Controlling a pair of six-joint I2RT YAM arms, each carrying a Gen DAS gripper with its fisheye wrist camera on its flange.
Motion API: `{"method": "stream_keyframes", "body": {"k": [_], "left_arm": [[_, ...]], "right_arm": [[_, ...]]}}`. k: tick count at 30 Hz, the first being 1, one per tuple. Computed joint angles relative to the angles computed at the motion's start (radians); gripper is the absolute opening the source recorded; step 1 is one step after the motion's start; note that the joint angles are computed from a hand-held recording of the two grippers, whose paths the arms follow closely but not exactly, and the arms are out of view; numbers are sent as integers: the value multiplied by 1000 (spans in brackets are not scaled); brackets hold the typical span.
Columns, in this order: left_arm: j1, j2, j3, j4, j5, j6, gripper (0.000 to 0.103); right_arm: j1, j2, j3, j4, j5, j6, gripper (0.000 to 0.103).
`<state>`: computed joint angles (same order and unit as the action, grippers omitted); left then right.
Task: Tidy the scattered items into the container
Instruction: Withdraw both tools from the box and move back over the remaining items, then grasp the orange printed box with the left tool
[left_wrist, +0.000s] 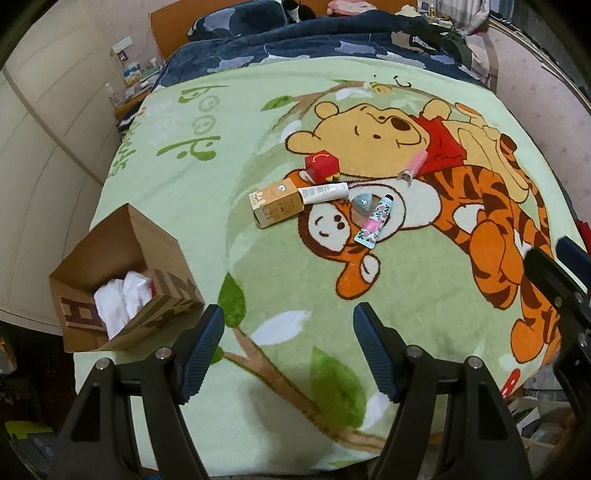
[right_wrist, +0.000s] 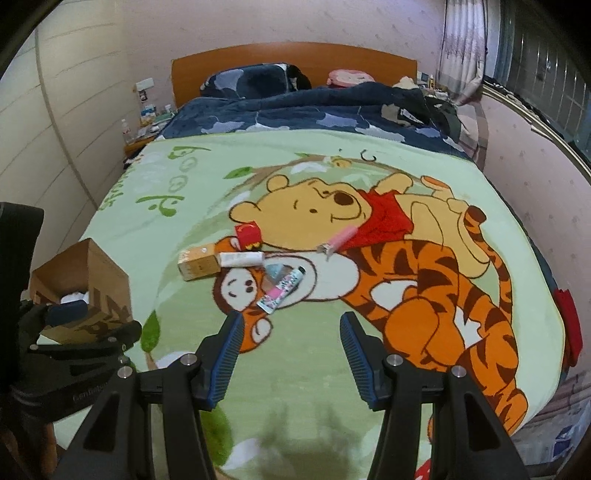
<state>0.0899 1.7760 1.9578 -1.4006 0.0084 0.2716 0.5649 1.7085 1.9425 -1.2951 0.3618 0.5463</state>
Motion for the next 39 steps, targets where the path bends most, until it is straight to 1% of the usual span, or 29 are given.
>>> {"method": "stream_keyframes", "body": {"k": [5, 8, 12, 15, 19, 21, 24, 28, 31, 33, 37, 38, 39], "left_arm": [[-27, 33, -72, 82, -32, -25, 73], [-37, 61, -115, 151, -43, -21, 73], [-45, 124, -145, 269, -56, 24, 73], [-45, 206, -136, 369, -61, 63, 73], [-25, 362, -39, 436, -53, 86, 73], [-13, 433, 12, 463, -54, 84, 73], [2, 525, 92, 482, -36, 75, 73], [11, 617, 193, 487, 16, 103, 74], [8, 685, 272, 478, 37, 125, 86], [1, 734, 322, 473, 29, 136, 86], [-21, 814, 393, 491, -8, 171, 100], [-26, 837, 423, 485, -21, 182, 103], [-31, 861, 454, 479, -36, 190, 103]], "right_arm": [[-55, -18, -110, 67, -34, -31, 55], [-85, -8, -161, 109, -68, -39, 55], [-107, 13, -216, 170, -97, -47, 55], [-113, 36, -254, 221, -115, -47, 55], [-110, 63, -300, 281, -133, -48, 55], [-108, 83, -326, 319, -123, -56, 55], [-113, 127, -348, 367, -107, -67, 55], [-138, 212, -340, 431, -127, -77, 55], [-144, 247, -326, 464, -140, -80, 55], [-141, 255, -328, 479, -143, -77, 55], [-130, 257, -347, 490, -160, -70, 55], [-127, 257, -351, 489, -164, -69, 55], [-125, 258, -357, 488, -169, -68, 55]]}}
